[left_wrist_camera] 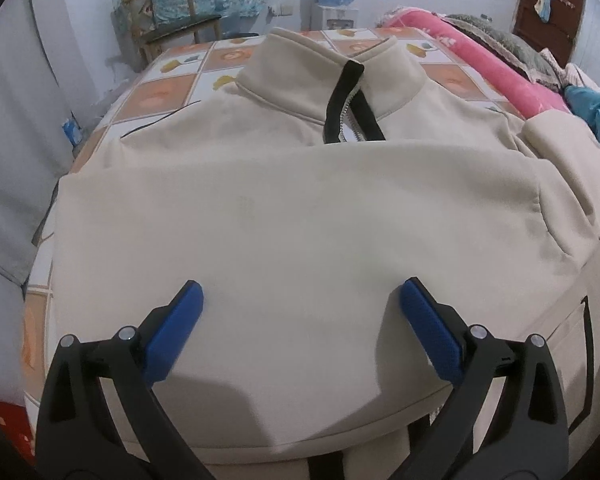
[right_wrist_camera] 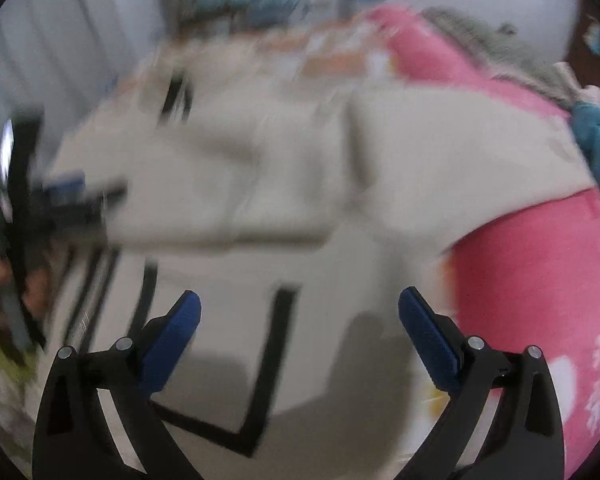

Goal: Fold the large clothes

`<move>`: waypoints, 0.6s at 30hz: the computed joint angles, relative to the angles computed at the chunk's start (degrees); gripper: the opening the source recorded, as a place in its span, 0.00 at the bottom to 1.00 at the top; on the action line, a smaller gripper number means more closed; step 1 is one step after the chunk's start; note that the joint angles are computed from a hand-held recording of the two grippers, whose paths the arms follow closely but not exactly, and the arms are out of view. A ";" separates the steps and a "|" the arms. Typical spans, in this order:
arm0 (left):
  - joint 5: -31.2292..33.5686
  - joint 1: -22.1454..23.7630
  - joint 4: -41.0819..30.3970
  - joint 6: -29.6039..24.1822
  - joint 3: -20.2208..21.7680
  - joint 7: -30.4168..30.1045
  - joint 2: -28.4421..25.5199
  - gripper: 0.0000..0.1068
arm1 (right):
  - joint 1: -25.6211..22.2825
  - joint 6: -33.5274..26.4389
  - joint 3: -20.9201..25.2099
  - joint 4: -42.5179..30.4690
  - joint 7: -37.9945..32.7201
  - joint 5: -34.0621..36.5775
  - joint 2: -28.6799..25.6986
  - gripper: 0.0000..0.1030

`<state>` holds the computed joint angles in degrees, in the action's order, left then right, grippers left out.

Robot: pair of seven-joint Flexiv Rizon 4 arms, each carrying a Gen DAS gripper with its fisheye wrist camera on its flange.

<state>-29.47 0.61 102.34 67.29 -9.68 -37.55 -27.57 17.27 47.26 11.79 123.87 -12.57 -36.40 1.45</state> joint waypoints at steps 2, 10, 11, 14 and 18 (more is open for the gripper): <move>-1.01 0.58 0.86 1.26 -0.98 1.34 0.20 0.90 | -1.44 -2.90 -0.48 0.87 2.21 -2.22 3.28 0.94; -1.21 0.52 0.46 0.84 -0.87 1.76 -0.01 0.90 | -15.25 5.55 -6.28 9.48 5.10 4.14 10.88 0.85; -1.04 0.42 0.31 0.65 -0.70 1.61 -0.05 0.90 | -16.81 8.29 -7.42 10.38 4.88 6.20 10.67 0.85; -0.64 0.20 0.11 0.17 -0.33 1.19 -0.01 0.90 | -21.91 16.25 -9.64 12.74 6.55 10.57 9.49 0.75; -0.09 0.05 -0.17 -0.45 0.01 0.78 0.01 0.90 | -26.81 22.66 -10.46 13.41 8.18 10.77 6.90 0.69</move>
<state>-29.56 0.66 102.17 66.83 -9.67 -36.76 -27.56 -9.54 69.92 1.33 137.28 -4.38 -25.63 8.35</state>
